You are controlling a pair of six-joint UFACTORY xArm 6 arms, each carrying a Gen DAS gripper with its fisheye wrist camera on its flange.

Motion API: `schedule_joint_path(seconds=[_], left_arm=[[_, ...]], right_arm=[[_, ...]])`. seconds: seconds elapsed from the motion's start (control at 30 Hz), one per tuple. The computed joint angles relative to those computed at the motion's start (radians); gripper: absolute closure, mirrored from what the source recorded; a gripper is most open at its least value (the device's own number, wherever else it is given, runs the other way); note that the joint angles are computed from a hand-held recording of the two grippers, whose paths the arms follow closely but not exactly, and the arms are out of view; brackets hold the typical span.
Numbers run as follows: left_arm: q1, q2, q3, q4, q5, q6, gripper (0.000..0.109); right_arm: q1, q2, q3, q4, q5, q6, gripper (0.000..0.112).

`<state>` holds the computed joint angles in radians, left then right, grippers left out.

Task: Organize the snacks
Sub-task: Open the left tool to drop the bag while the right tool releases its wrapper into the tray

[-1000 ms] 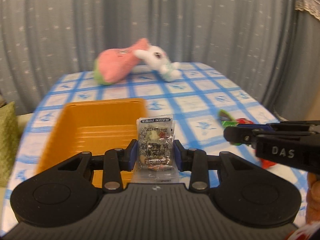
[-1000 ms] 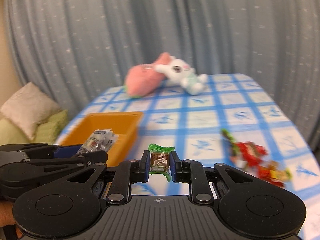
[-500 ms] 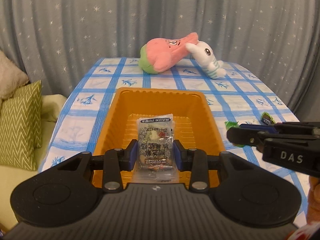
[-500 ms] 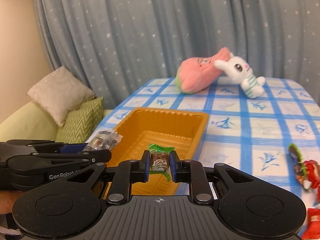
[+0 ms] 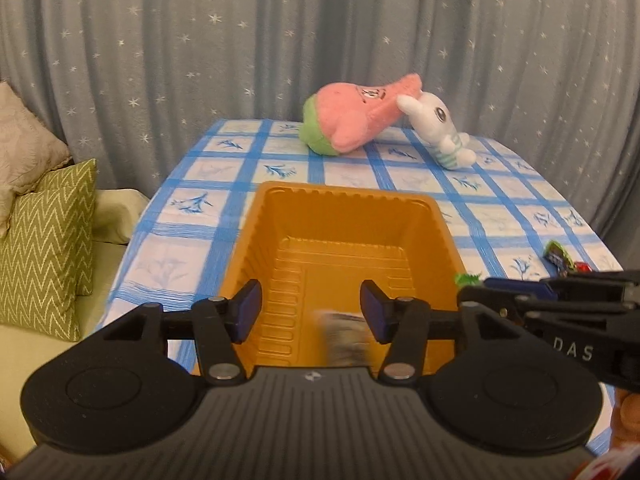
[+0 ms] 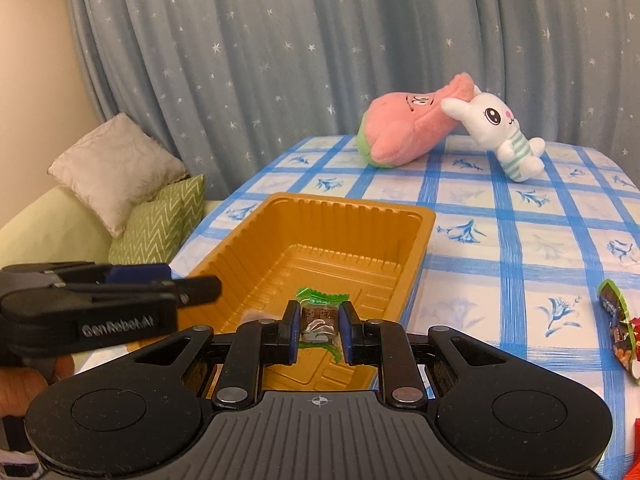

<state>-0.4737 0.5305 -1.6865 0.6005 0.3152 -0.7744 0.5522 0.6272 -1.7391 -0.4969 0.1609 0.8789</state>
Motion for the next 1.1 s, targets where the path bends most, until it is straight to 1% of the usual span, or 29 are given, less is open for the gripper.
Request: schedule_joint_path(seconds=[0.17,0.33,0.4,0.43,0.47,0.5,0.53,0.57,0.6,0.87,0.97,1.1], left_arm=[[0.008,-0.015,0.017,0.010,-0.001,-0.023,0.058],[0.014,-0.025,0.032,0.024,-0.005,-0.048,0.058],[0.015,-0.030,0.038,0.027,-0.002,-0.055,0.058],[0.016,-0.031,0.039,0.024,-0.002,-0.054,0.058],[0.016,-0.033,0.041,0.026,-0.001,-0.058,0.058],[0.016,-0.035,0.043,0.029,0.000,-0.062,0.058],[0.016,-0.037,0.044,0.024,-0.001,-0.060,0.058],[0.016,-0.038,0.047,0.021,-0.004,-0.059,0.058],[0.015,-0.038,0.046,0.021,-0.007,-0.060,0.058],[-0.002,-0.023,0.021,-0.004,-0.017,-0.034,0.058],[-0.016,-0.014,0.010,-0.024,-0.025,-0.011,0.058],[-0.044,0.010,-0.024,-0.050,-0.033,0.026,0.058]], right_arm=[[0.006,0.009,-0.008,0.036,0.001,-0.038,0.092],[0.012,0.018,-0.020,0.049,0.004,-0.047,0.092],[0.014,0.022,-0.019,0.093,-0.006,-0.079,0.091],[0.015,0.024,-0.015,0.151,-0.021,-0.125,0.091],[0.016,0.027,-0.013,0.204,-0.031,-0.164,0.085],[0.015,0.028,-0.009,0.215,-0.039,-0.161,0.076],[0.010,0.024,0.000,0.196,-0.054,-0.131,0.052],[0.003,0.019,0.009,0.149,-0.071,-0.074,0.044],[-0.004,0.013,0.016,0.107,-0.082,-0.027,0.044],[-0.046,-0.053,0.060,-0.238,-0.075,0.306,0.044],[-0.061,-0.087,0.088,-0.381,-0.056,0.442,0.044],[-0.077,-0.156,0.149,-0.618,-0.008,0.666,0.044]])
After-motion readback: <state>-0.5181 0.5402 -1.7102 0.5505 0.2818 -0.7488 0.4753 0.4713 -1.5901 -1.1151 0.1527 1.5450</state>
